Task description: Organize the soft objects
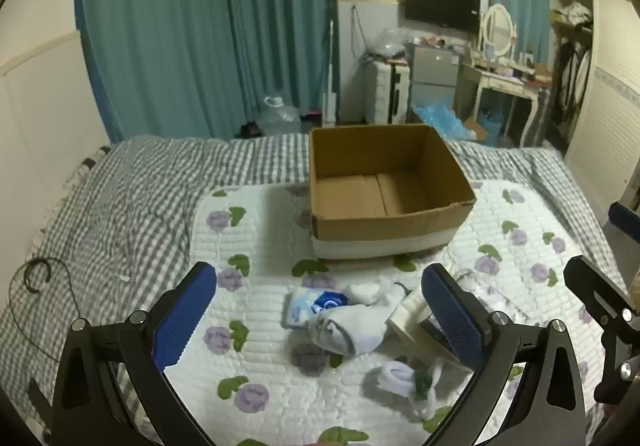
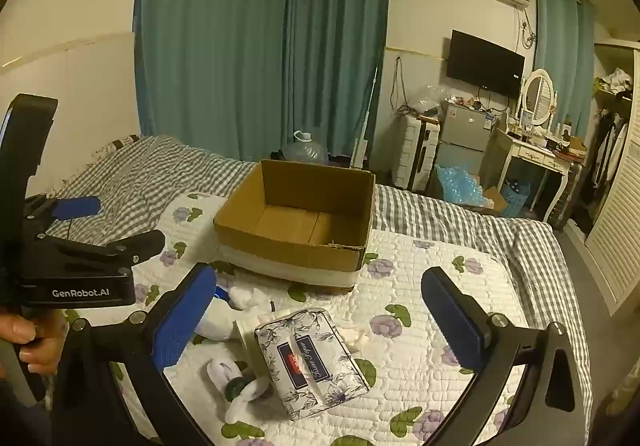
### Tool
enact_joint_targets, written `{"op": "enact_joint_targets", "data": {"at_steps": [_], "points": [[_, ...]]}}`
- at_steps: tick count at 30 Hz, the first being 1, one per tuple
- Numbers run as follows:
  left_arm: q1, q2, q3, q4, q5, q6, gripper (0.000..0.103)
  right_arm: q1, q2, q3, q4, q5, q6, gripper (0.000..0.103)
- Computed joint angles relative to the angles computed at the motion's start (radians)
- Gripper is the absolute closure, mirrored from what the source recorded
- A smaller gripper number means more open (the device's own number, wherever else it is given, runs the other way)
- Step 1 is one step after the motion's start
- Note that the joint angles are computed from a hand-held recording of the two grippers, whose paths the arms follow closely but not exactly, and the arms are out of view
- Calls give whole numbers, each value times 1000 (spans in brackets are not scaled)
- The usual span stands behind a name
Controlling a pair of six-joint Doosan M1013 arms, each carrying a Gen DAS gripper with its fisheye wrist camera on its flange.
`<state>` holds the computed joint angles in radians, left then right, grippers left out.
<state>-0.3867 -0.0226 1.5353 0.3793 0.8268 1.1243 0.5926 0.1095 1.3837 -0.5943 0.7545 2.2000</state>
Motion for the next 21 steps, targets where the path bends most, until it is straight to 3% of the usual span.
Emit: {"op": "enact_joint_targets", "data": {"at_steps": [21], "points": [[7,-4,12,-21,-33,7,0,-5,-1,2,10,10,15,0]]}}
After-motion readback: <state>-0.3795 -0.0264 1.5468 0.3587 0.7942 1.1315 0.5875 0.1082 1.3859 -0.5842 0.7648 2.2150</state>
